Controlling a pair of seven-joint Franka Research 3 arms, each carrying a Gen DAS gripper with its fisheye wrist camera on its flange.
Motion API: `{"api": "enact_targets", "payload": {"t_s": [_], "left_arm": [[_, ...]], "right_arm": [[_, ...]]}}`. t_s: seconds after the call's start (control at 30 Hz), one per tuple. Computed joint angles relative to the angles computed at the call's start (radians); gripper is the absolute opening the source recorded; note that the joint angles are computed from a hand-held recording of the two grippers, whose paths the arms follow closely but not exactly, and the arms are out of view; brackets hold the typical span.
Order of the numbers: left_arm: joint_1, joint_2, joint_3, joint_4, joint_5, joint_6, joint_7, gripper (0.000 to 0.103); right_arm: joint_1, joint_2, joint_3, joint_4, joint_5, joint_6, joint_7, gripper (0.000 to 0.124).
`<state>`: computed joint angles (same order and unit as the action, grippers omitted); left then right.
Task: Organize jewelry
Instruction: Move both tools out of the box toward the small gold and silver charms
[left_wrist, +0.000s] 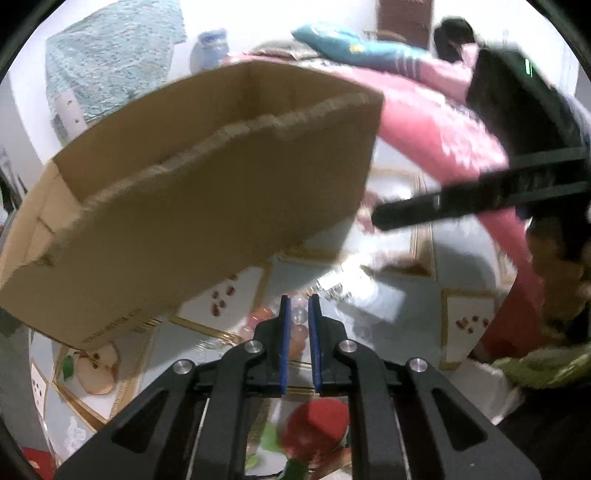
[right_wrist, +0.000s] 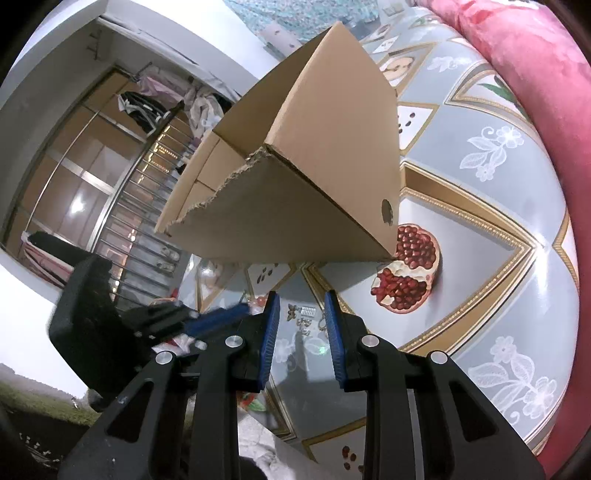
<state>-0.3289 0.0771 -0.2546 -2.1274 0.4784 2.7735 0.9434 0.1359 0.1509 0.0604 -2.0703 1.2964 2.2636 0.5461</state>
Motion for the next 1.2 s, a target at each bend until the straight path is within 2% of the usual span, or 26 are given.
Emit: {"api": "enact_targets", "payload": {"t_s": [0.1,0.23,0.27,0.3,0.4,0.5,0.53,0.6,0.7,0.73,0.87,0.97,1.0,1.03,1.1,1.13,1.2], "left_arm": [[0.015,-0.047,0.006,-0.043,-0.036,0.062,-0.021,0.009],[0.038,-0.131,0.016,-0.127,-0.155,0.155,-0.004,0.009],[0.038,-0.161,0.028,-0.161,-0.218,0.187,0.018,0.009],[0.041,-0.179,0.019,-0.176,-0.222,0.194,-0.01,0.009],[0.021,-0.229,0.043,-0.24,-0.332,0.253,-0.008,0.009],[-0.042,-0.264,0.108,-0.298,-0.48,0.3,0.026,0.009],[-0.082,-0.274,0.148,-0.322,-0.548,0.314,0.054,0.009],[-0.106,-0.275,0.171,-0.343,-0.606,0.33,0.07,0.009],[-0.208,-0.282,0.258,-0.367,-0.73,0.361,0.146,0.009],[-0.204,-0.282,0.252,-0.372,-0.758,0.365,0.167,0.009],[-0.014,-0.289,0.112,-0.39,-0.595,0.287,-0.001,0.009],[0.019,-0.305,0.097,-0.41,-0.553,0.258,-0.052,0.009],[0.038,-0.312,0.083,-0.416,-0.525,0.253,-0.075,0.011],[0.085,-0.326,0.043,-0.42,-0.464,0.243,-0.128,0.013],[0.152,-0.344,-0.01,-0.417,-0.357,0.226,-0.211,0.024],[0.185,-0.355,-0.037,-0.415,-0.298,0.216,-0.255,0.026],[0.202,-0.362,-0.05,-0.415,-0.223,0.213,-0.295,0.031]], "right_arm": [[0.001,-0.001,0.001,0.0,-0.003,-0.001,0.004,0.026],[0.006,-0.009,0.003,-0.005,-0.006,0.004,0.007,0.026],[0.007,-0.01,0.003,-0.005,-0.005,0.003,0.008,0.026],[0.008,-0.01,0.003,-0.005,-0.005,0.003,0.009,0.026],[0.012,-0.008,0.004,0.0,-0.012,0.003,0.012,0.026],[0.017,-0.004,0.007,0.006,-0.02,0.004,0.014,0.026],[0.019,-0.004,0.009,0.008,-0.025,0.006,0.015,0.026],[0.023,-0.002,0.011,0.01,-0.033,0.009,0.021,0.026],[0.028,-0.003,0.013,0.014,-0.044,0.012,0.028,0.026],[0.029,-0.005,0.014,0.014,-0.046,0.014,0.029,0.026],[0.037,-0.008,0.015,0.013,-0.063,0.029,0.045,0.026],[0.045,-0.017,0.016,0.005,-0.086,0.06,0.053,0.026],[0.049,-0.023,0.017,-0.001,-0.096,0.074,0.053,0.026],[0.055,-0.03,0.018,-0.009,-0.11,0.093,0.051,0.026],[0.064,-0.044,0.02,-0.024,-0.135,0.121,0.049,0.026],[0.07,-0.054,0.02,-0.036,-0.154,0.142,0.047,0.026],[0.082,-0.07,0.021,-0.056,-0.186,0.176,0.045,0.029]]}}
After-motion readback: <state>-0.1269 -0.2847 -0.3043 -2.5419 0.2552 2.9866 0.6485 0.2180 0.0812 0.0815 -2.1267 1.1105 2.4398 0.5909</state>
